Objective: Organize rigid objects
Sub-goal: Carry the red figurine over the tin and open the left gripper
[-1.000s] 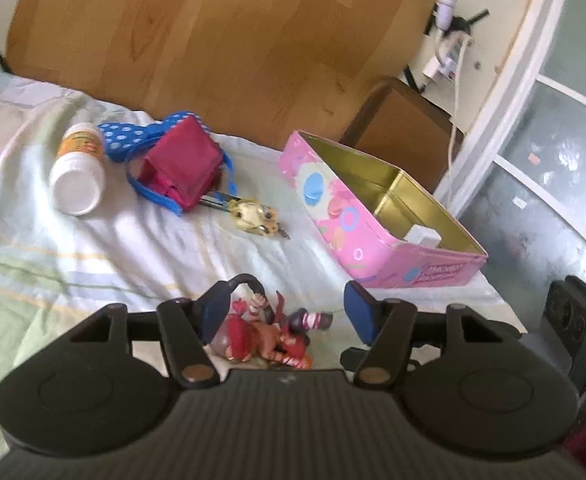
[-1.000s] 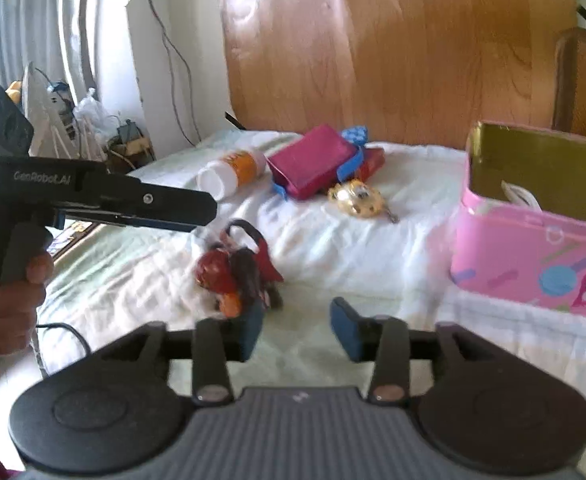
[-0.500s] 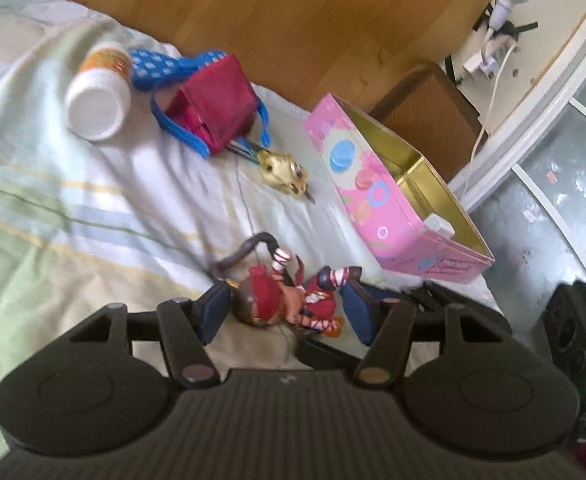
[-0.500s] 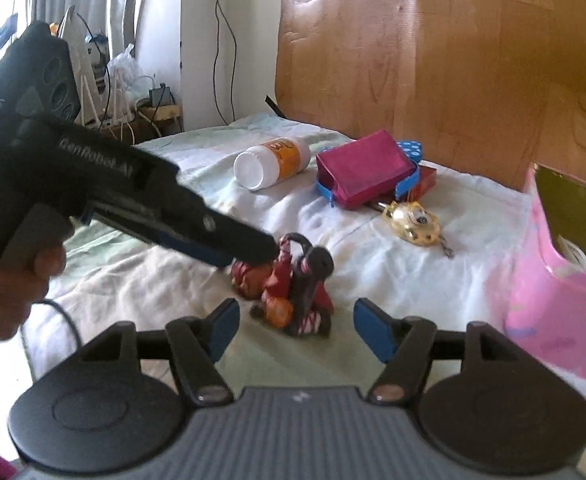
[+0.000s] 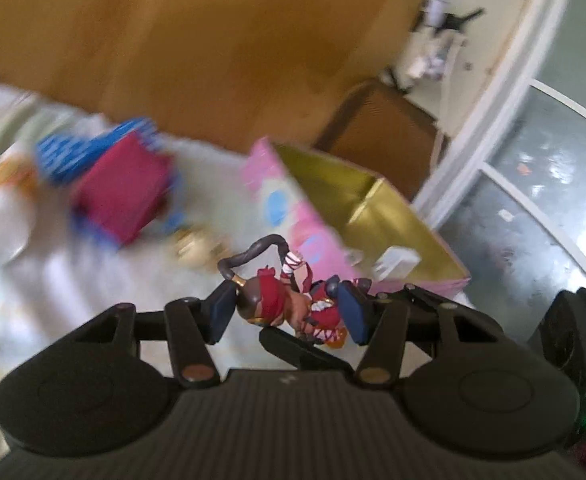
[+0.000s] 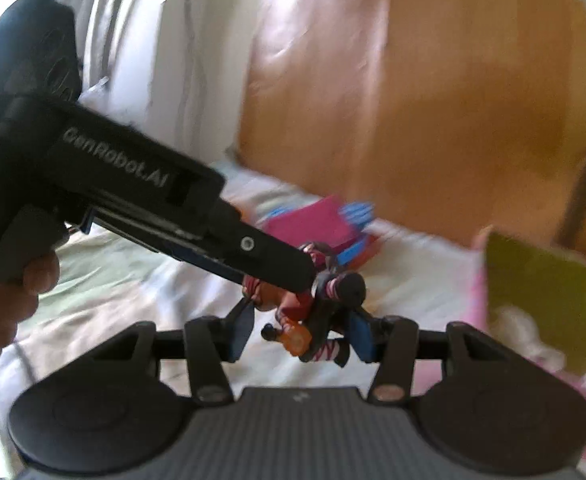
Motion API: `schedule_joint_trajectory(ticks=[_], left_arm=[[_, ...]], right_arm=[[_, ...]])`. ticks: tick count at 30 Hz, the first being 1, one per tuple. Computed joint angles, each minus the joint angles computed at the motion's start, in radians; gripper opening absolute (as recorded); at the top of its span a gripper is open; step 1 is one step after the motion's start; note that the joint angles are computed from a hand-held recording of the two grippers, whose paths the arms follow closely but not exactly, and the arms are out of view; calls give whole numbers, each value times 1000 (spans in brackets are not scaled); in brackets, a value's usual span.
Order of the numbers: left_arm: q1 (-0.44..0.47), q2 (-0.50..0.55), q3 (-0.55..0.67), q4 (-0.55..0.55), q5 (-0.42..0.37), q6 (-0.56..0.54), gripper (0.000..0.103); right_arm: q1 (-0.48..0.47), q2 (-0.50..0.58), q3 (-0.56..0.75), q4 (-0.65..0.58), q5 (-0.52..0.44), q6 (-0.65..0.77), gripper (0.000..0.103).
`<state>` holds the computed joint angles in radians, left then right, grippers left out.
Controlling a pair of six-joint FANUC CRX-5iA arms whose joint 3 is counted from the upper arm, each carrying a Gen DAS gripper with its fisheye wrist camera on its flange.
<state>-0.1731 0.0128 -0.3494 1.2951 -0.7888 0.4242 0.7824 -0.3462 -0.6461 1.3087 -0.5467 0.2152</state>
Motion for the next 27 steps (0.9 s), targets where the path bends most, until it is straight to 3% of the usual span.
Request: schedule_joint_trajectory(ticks=[7, 12, 13, 17, 18, 21, 23, 27], left_arm=[[-158, 126, 153, 19, 45, -57, 58], [-204, 219, 272, -66, 28, 20, 58], [-213, 231, 291, -93, 39, 41, 56], [-231, 277, 360, -202, 39, 119, 56], [-234, 281, 367, -222, 46, 133, 57], [-253, 276, 360, -258, 116, 159, 60], [-254, 273, 369, -315, 132, 207, 60], [-256, 241, 354, -411, 180, 258, 60]], right_arm=[[-87, -73, -29, -4, -100, 7, 48], [-154, -101, -40, -90, -96, 35, 48], [-170, -99, -39, -107, -92, 41, 41], [-222, -66, -5, -200, -95, 67, 36], [-228, -52, -1, -195, -125, 54, 36], [-250, -38, -20, -104, -172, -48, 55], [-246, -22, -45, 6, -246, -124, 56], [-226, -50, -64, 9, -262, -172, 56]])
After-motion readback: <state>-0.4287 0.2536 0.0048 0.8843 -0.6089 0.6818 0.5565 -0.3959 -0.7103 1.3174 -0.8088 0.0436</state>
